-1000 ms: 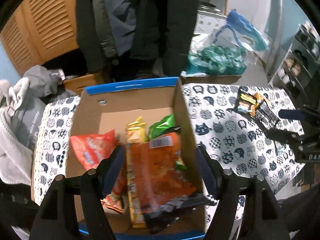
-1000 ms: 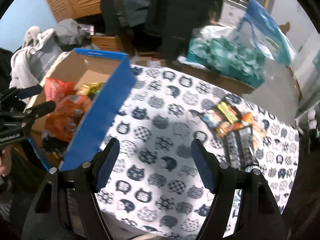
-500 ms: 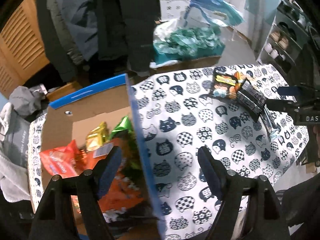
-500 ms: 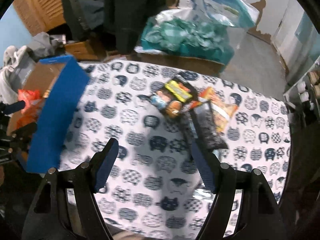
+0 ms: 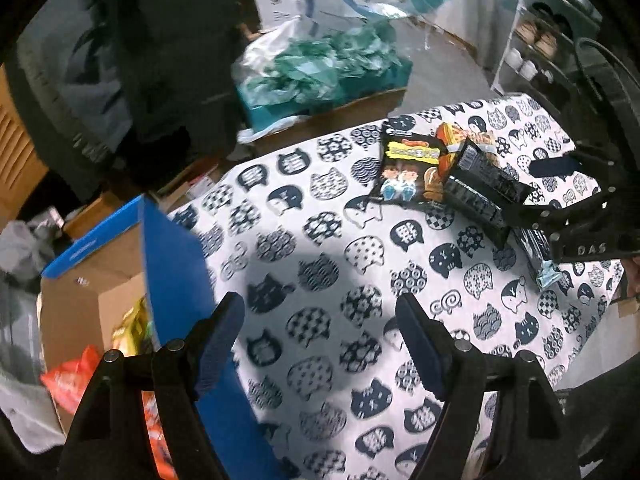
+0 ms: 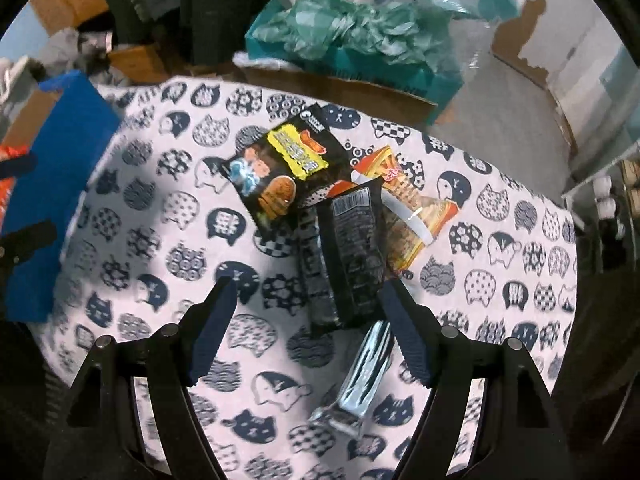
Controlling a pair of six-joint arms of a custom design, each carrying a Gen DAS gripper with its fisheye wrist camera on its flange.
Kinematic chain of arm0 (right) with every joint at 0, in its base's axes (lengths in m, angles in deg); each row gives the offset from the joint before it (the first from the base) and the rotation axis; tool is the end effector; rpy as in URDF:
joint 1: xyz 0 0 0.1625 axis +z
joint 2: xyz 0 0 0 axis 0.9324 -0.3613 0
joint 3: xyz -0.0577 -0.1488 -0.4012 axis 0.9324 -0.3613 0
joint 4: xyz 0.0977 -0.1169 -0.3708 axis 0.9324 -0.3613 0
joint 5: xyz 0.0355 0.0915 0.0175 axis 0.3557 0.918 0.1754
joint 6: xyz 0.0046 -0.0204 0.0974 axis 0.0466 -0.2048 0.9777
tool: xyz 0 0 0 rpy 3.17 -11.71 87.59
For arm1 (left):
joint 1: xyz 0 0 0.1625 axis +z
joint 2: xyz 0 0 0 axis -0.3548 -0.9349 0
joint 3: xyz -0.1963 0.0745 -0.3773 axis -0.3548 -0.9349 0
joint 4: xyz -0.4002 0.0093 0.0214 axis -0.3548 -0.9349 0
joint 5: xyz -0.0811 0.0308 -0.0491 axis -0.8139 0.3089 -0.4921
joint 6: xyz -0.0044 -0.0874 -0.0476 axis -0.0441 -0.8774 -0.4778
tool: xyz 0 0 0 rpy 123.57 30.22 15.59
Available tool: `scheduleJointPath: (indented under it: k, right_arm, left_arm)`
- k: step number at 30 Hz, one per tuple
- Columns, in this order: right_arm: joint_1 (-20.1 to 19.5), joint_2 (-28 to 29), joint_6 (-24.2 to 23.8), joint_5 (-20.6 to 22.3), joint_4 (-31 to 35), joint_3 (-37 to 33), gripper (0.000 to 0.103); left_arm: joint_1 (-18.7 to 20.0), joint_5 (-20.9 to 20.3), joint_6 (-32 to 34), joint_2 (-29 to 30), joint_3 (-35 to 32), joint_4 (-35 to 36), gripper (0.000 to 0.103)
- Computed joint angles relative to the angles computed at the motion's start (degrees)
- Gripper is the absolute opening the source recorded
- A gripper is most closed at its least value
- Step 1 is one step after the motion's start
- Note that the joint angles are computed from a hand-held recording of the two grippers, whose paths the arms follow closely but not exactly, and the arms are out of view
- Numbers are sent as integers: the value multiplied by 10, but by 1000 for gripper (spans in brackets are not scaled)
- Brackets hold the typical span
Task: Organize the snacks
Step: 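Move both tools back over the remaining snacks on the table, then grasp the black-and-yellow Bibizan bag with left tool while right tool grasps the black bag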
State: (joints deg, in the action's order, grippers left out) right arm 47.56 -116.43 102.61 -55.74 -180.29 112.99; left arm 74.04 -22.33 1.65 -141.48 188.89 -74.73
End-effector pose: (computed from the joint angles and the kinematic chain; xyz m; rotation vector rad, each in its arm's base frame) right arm 0.2635 -0.4005 0.0423 -0.0367 -2.3125 0.3940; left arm -0.1104 -0.4647 0.2391 1.2713 2.2003 -0.0492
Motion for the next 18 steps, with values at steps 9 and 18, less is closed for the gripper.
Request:
scheduleJointPath:
  k: [9, 18]
  right_arm:
    - [-40, 23, -39, -3, 0, -8, 75]
    - [-69, 56, -54, -13, 8, -18, 75]
  left_arm:
    - [-3, 10, 34, 66, 7, -41, 79]
    - [6, 25, 40, 113, 3, -59, 79]
